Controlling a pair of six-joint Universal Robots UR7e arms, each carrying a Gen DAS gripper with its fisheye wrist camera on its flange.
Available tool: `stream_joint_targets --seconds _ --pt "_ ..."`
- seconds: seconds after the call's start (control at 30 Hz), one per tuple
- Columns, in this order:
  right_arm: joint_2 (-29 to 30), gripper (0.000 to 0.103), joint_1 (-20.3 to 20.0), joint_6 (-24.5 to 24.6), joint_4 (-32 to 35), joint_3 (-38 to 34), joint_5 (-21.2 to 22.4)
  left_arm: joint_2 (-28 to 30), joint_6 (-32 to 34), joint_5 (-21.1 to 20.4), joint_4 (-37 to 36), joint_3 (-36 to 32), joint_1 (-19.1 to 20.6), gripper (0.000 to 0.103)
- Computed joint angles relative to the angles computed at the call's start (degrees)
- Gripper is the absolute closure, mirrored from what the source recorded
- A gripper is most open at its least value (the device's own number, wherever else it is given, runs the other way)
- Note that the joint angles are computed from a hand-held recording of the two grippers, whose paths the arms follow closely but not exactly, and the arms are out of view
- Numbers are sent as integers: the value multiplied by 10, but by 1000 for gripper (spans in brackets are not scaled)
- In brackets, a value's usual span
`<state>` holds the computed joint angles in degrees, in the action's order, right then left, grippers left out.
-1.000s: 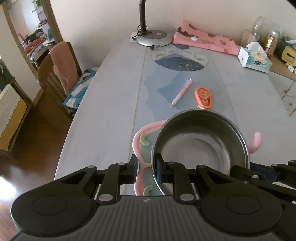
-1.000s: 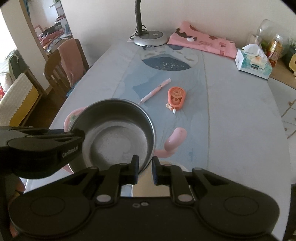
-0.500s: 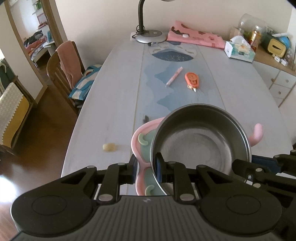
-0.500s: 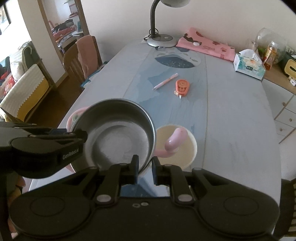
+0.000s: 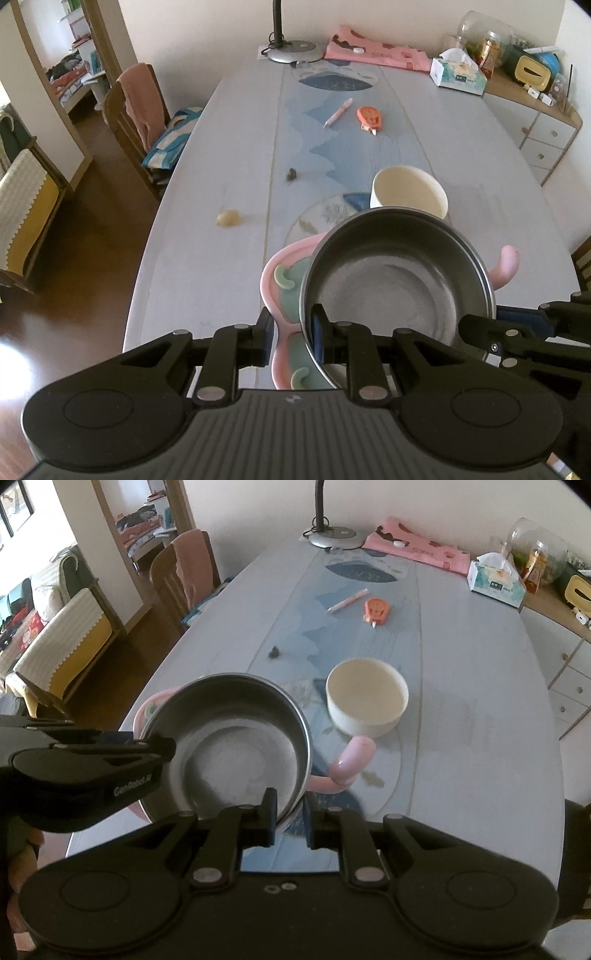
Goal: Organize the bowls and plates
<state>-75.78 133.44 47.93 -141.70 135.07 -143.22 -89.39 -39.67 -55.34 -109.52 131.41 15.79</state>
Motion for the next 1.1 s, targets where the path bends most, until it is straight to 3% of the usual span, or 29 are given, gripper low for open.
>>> stream_joint_targets --seconds 0.3,0.6,0.8,1.1 --pt "40 88 51 84 43 8 48 -113 -82 -34 116 53 -59 83" --pt "59 88 67 143 22 41 118 -191 -141 -87 186 103 -114 83" --pt "69 88 82 162 23 47 135 -241 -174 -103 223 130 -156 83" --pt "80 88 95 159 24 43 150 -266 -198 -143 252 134 -138 83"
